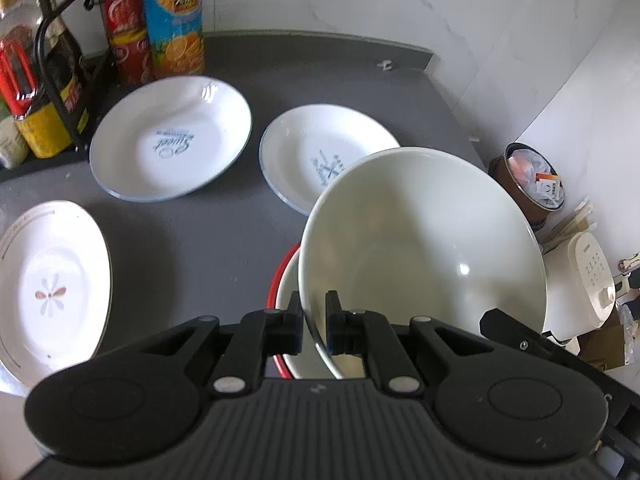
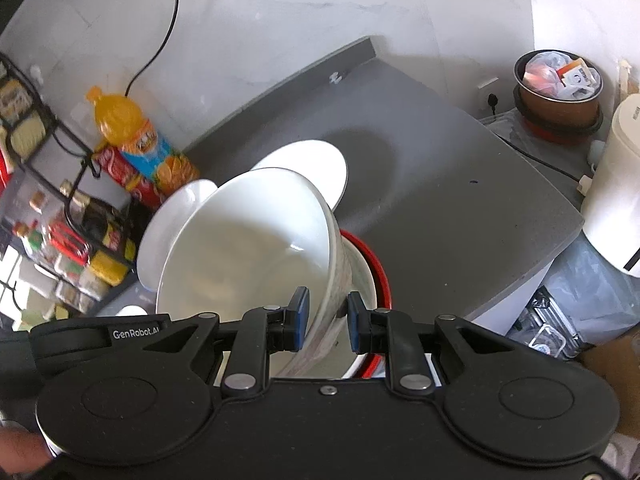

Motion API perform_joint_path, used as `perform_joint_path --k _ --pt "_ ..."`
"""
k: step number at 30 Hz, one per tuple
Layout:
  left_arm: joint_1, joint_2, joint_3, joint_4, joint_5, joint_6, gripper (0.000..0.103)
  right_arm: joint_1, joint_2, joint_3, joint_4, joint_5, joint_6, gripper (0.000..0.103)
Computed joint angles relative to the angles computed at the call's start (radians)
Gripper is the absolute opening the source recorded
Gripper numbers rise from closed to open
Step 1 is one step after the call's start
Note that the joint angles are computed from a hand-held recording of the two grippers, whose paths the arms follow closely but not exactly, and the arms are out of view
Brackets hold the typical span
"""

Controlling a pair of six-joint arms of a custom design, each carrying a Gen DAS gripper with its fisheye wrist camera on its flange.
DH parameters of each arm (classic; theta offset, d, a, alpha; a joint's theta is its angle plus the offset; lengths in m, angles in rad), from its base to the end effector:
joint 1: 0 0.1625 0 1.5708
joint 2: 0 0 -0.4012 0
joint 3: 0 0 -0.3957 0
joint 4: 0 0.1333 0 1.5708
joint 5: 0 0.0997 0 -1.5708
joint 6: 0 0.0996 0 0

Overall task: Organize plates and bowls
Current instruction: 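Carry the second cream bowl with both grippers onto the bowl stack, then open both grippers to release the bowl on the stack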

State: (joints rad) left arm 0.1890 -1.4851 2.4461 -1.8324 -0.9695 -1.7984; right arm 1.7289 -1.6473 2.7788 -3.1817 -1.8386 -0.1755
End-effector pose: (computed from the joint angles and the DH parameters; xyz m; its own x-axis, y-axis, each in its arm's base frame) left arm -0.2437 -0.2397 0.1108 -0.7780 -0.3382 -0.5295 0.0279 0.8232 -0.5670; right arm 0.1482 -0.2502 0.1652 -0.9322 -0.1838 0.3117 -0.3072 0.8573 -0.4132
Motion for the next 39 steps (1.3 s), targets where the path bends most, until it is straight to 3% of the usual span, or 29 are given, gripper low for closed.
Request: perform_joint_path --k 18,21,31,32,35,39 --pt "0.014 -0.01 0.034 -0.012 -0.016 -0.044 0.008 0.016 0.072 -0.044 0.065 -0.048 -0.047 0.02" --pt "0.014 -0.022 0.043 -0.02 -0.018 -0.046 0.009 0.023 0.076 -0.049 0.077 -0.077 -0.042 0.027" --pt "0.01 -0.019 0.03 0.006 -0.009 -0.088 0.01 -0.014 -0.059 -0.027 0.15 -0.005 -0.096 0.03" --pt "0.01 -0.019 0.028 0.005 -0.009 -0.093 0.011 -0.011 -0.063 -0.023 0.141 -0.007 -0.109 0.028" --pt "0.005 -0.02 0.022 0.014 -0.007 -0.105 0.015 -0.012 -0.064 -0.007 0.104 -0.023 -0.137 0.006" --pt "-0.027 -0.033 0.015 0.056 -0.009 -0.148 0.018 -0.028 -0.08 0.002 0.12 -0.029 -0.096 0.005"
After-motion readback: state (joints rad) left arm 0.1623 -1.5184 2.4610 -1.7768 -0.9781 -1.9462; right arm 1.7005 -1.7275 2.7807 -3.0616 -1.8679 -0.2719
